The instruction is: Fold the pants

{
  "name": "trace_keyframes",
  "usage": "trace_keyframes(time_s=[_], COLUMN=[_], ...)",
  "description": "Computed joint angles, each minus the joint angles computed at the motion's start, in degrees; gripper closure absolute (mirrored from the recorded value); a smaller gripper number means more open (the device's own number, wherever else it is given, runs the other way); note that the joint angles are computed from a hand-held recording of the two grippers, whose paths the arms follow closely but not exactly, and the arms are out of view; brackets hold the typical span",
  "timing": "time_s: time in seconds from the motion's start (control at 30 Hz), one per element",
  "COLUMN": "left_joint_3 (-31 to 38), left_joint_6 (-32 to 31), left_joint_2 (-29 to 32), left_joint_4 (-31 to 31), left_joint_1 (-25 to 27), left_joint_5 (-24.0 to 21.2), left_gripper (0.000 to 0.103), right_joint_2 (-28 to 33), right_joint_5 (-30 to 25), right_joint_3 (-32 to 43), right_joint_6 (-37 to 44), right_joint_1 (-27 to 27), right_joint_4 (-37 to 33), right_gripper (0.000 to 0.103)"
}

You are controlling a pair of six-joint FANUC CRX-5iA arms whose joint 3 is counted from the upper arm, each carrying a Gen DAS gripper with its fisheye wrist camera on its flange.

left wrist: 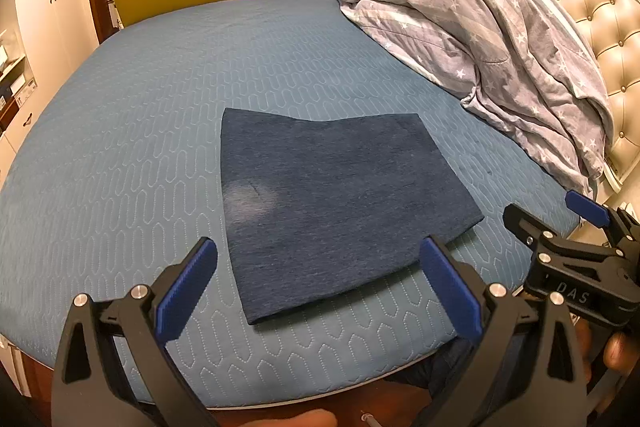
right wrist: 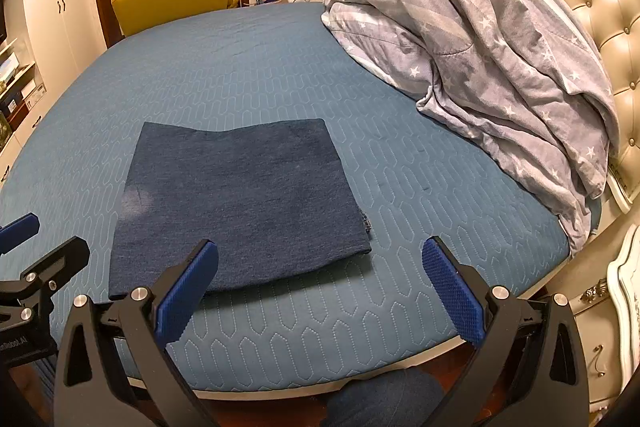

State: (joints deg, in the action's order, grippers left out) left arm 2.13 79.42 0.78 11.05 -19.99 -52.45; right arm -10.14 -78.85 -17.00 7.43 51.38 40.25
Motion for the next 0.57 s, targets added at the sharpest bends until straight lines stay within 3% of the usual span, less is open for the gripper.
trace_keyframes(time_s=[0.33,0.43,0.57], left_joint_3=[-0.28,-0.55,-3.56], left_joint_6=[-1.88,-5.18,-8.46], left_joint_2=[1.56,3.15,2.74], left_joint_4=[2.71,7.67,10.1], left_joint_1=[-0.04,1.56,6.28], left_joint_5=[0.84,-0.92,1.41], left_gripper=[0.002,0.002,0.002], right_joint_2=[-0.03,-0.41,-1.32], right_joint_5=[-0.07,0.41,3.22], right_joint_3=[-0.52,-1.15,-2.53], right_joint_6=[-0.85,-2.14,-4.55], right_joint_1=[-0.2,-0.27,-1.3], right_joint_4=[-0.57,-0.69,-0.8], right_gripper=[0.005,0.005,0.005])
